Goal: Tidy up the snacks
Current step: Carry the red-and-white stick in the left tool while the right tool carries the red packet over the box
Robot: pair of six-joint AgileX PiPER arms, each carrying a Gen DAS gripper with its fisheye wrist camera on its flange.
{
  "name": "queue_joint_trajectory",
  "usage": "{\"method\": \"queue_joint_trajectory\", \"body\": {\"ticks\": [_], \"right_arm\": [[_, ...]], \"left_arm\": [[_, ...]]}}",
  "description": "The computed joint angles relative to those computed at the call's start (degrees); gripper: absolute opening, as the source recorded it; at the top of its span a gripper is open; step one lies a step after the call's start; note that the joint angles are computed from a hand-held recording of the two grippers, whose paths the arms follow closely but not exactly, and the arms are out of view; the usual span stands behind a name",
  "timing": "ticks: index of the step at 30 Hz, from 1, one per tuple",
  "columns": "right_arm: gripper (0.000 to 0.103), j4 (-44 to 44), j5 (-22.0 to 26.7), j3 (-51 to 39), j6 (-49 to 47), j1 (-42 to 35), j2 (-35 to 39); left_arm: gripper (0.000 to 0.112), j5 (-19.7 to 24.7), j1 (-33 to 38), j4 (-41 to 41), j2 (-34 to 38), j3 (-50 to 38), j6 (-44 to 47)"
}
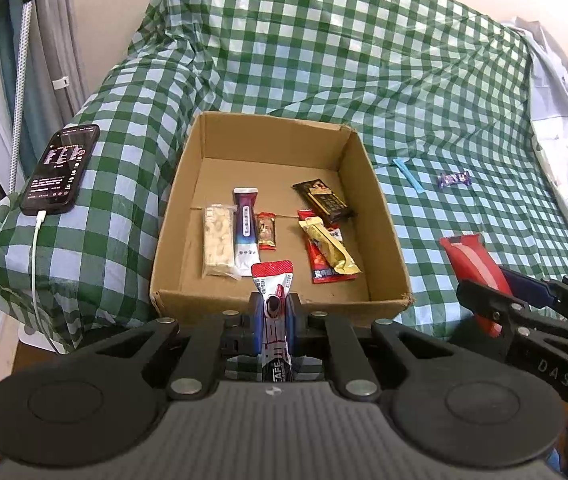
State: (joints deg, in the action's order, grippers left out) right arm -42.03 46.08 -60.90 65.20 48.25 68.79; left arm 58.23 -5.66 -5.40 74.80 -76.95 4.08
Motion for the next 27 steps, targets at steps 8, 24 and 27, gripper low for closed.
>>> {"method": "queue_joint_trajectory", "body": {"ticks": [8,24,27], "right_arm": [[0.044,5.17,-3.85,-3.11,-6.79,-5.24,4.44],[0.044,18.87,-10.1,-14.17,-23.3,-15.85,18.15],[0.044,22.53,-10.64,-17.12,-26.83,-17.82,21.64]], "left_arm": [[0.012,-0.48,1.05,0.59,6.69,-5.66,0.01],[0.012,2.76,1.71,1.39,25.46,-25.34,-1.26],[0.012,3.81,1.6,1.86,29.6,-29.93,-1.69]]}}
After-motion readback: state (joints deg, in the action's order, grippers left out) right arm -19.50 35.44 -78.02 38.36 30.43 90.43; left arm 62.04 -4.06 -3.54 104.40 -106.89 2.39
